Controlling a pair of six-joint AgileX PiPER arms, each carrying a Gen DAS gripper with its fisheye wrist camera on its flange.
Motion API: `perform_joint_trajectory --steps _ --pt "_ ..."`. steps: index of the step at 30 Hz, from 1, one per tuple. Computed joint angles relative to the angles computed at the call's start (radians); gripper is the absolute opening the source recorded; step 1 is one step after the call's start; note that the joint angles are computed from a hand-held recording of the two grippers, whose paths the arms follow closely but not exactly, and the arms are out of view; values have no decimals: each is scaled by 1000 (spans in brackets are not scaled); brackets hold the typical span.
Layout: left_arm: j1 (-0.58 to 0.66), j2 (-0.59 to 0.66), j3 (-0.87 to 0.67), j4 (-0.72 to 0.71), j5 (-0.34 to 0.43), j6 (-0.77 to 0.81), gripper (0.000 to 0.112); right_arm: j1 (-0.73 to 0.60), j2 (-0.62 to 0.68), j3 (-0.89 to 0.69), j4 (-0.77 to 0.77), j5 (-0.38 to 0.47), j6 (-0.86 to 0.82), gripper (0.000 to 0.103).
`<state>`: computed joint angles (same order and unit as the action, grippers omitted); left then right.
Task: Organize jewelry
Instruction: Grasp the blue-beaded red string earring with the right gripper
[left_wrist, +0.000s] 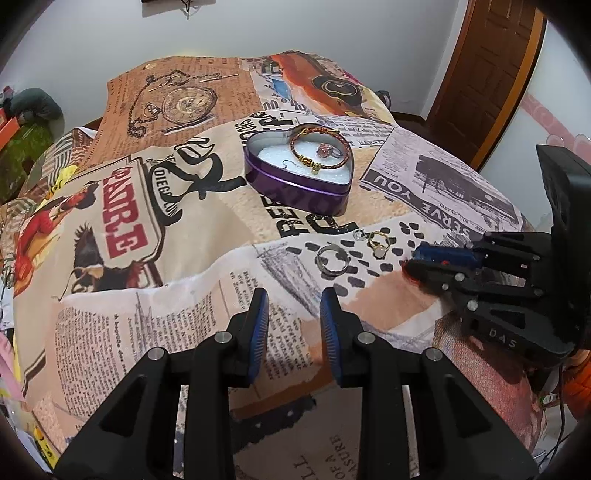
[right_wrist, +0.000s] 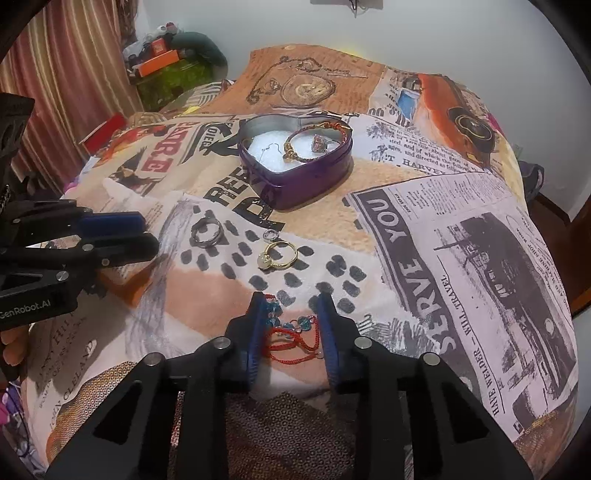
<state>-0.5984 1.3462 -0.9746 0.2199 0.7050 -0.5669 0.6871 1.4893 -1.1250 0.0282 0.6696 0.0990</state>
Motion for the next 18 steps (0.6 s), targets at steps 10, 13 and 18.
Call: perform_joint_trajectory --steps 10,13,18 --pt "16 52 -39 -67 -27 84 29 -11 -19 15 13 -17 -1 7" --pt "17 67 -48 -73 -41 99 29 -18 -30 23 14 -27 5 7" --pt "21 99 -69 -95 -56 137 29 -27 -56 35 -12 -45 29 7"
